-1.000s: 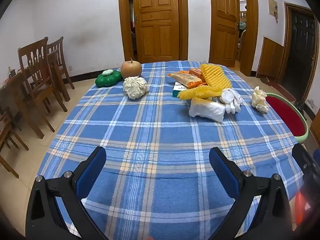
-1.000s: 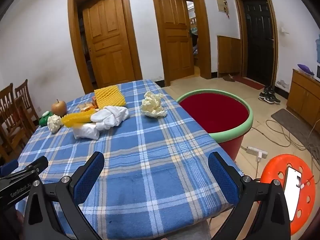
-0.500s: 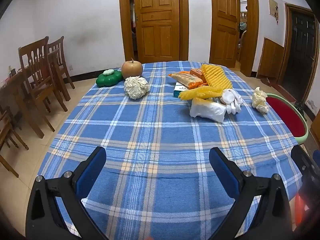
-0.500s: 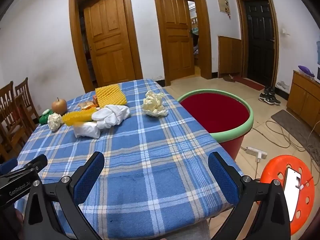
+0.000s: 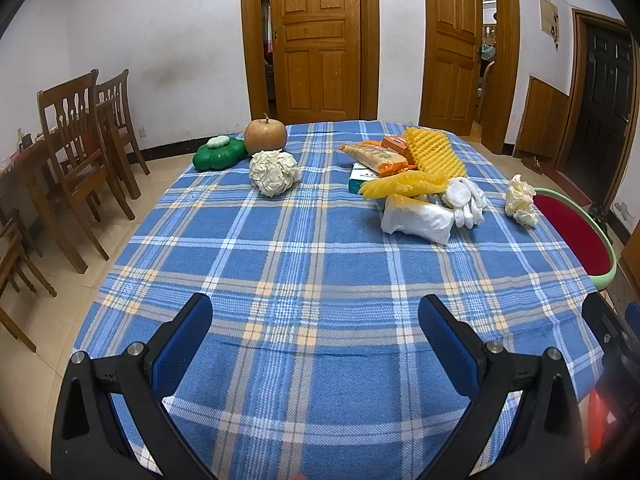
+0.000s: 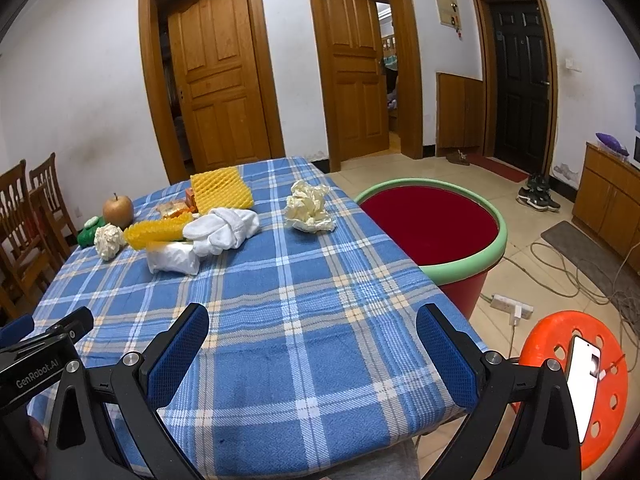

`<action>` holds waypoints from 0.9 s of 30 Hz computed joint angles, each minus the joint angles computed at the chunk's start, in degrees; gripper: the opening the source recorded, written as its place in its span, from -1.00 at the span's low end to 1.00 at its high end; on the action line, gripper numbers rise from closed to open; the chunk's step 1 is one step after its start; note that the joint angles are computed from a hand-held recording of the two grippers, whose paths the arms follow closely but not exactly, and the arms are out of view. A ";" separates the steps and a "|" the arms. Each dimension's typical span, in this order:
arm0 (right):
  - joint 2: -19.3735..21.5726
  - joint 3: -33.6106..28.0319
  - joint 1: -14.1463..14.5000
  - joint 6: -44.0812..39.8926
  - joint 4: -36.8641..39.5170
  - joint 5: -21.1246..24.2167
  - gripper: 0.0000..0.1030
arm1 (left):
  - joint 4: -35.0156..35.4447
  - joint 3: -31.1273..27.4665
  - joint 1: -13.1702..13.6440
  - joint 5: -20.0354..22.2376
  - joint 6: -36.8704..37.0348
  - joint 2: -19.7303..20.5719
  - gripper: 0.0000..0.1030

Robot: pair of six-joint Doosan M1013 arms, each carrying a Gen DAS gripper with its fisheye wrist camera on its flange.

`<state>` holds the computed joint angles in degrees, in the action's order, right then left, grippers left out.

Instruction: Collect trash

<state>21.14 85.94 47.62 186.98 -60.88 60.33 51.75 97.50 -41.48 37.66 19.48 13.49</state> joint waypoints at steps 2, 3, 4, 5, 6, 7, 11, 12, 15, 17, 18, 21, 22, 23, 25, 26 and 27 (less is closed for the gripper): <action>0.00 0.02 0.01 -0.02 -0.05 0.03 1.00 | 0.01 0.00 0.01 -0.01 -0.02 -0.01 0.96; -0.03 0.08 -0.01 -0.01 -0.05 0.01 1.00 | -0.08 -0.02 0.00 0.04 0.08 0.00 0.96; -0.01 0.04 0.01 -0.04 0.00 0.03 1.00 | -0.08 -0.02 0.00 0.04 0.08 0.00 0.96; -0.03 0.06 0.01 -0.06 0.02 0.02 1.00 | -0.11 -0.04 0.01 0.02 0.07 -0.01 0.96; 0.02 0.00 0.04 -0.02 -0.02 0.09 1.00 | -0.11 -0.04 0.01 0.02 0.07 -0.01 0.96; -0.02 0.06 0.03 0.02 -0.04 0.07 1.00 | -0.09 -0.03 0.01 0.05 0.08 -0.02 0.96; 0.00 0.06 0.03 -0.03 0.04 0.00 1.00 | -0.22 0.00 0.05 -0.08 0.21 -0.05 0.96; 0.00 0.04 0.04 -0.04 0.08 0.02 1.00 | -0.17 0.02 0.04 -0.06 0.16 -0.05 0.96; 0.08 -0.11 0.08 -0.20 0.22 0.12 1.00 | -0.26 0.04 0.08 -0.07 0.17 -0.11 0.96; 0.08 -0.10 0.08 -0.19 0.18 0.12 1.00 | -0.15 0.07 0.08 -0.10 0.08 -0.11 0.96; 0.06 -0.06 0.08 -0.16 0.17 0.12 1.00 | -0.15 0.07 0.08 -0.10 0.08 -0.11 0.96; 0.09 -0.10 0.06 -0.25 0.25 0.09 1.00 | -0.16 0.09 0.08 -0.13 0.09 -0.12 0.96; 0.05 -0.05 0.05 -0.27 0.42 0.06 1.00 | -0.19 0.08 0.09 -0.13 0.12 -0.12 0.96; 0.07 -0.03 0.04 -0.26 0.52 -0.02 1.00 | -0.19 0.08 0.09 -0.13 0.12 -0.12 0.96; 0.01 0.05 0.07 -0.23 0.61 -0.02 1.00 | -0.21 0.07 0.09 -0.08 0.12 -0.12 0.96; 0.02 0.06 0.09 -0.20 0.61 0.01 1.00 | -0.16 0.09 0.09 -0.08 0.04 -0.13 0.96; 0.03 0.06 0.09 -0.19 0.56 0.01 1.00 | -0.13 0.11 0.09 -0.13 0.01 -0.13 0.96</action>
